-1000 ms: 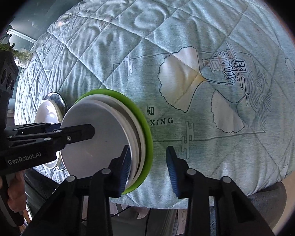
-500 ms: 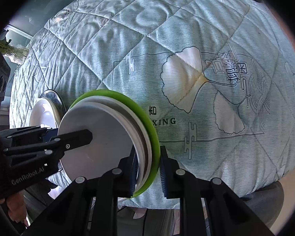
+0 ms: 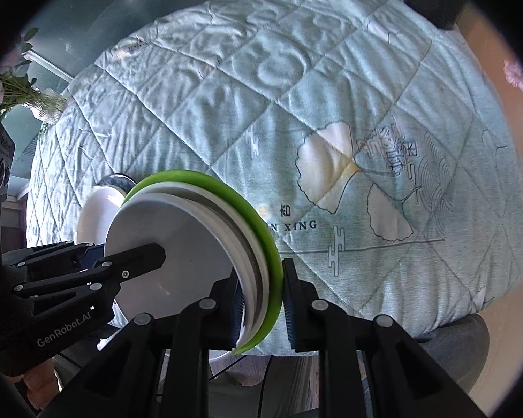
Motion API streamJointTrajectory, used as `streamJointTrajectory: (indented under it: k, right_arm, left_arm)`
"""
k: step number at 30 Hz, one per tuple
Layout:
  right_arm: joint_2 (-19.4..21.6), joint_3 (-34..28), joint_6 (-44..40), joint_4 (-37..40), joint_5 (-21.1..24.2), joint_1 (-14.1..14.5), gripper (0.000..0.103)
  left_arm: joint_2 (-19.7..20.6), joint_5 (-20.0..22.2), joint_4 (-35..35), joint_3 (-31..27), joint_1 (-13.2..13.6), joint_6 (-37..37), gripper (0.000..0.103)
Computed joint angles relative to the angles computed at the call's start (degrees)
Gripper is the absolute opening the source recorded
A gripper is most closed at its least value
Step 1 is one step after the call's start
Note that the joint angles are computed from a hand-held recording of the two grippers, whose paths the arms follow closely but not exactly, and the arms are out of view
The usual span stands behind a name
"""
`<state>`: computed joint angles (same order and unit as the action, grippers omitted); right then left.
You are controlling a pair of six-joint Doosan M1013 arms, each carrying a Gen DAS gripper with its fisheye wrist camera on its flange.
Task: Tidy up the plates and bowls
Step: 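Lift the green bowl stack and carry it over the patterned plate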
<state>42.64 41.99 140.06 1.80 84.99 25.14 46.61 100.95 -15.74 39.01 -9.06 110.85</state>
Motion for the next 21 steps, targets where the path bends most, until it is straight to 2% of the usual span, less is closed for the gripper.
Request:
streamJointTrajectory:
  k: [10, 18, 21]
  right_arm:
    - [1.61, -9.38, 0.16, -5.20, 2.21, 2.36, 0.019]
    - [6.62, -20.23, -0.77, -4.54, 5.38, 4.10, 0.018]
    - [10.56, -27.96, -2.29, -2.86, 8.65, 4.47, 0.018]
  left_arm:
    - [-2.36, 0.06, -2.58, -4.19, 2.68, -0.15, 0.017]
    - [-3.15, 0.68, -0.88, -6.47, 5.81, -0.63, 0.017]
    - [-2.58, 1.70, -0.65, -8.09, 7.15, -0.59, 0.017]
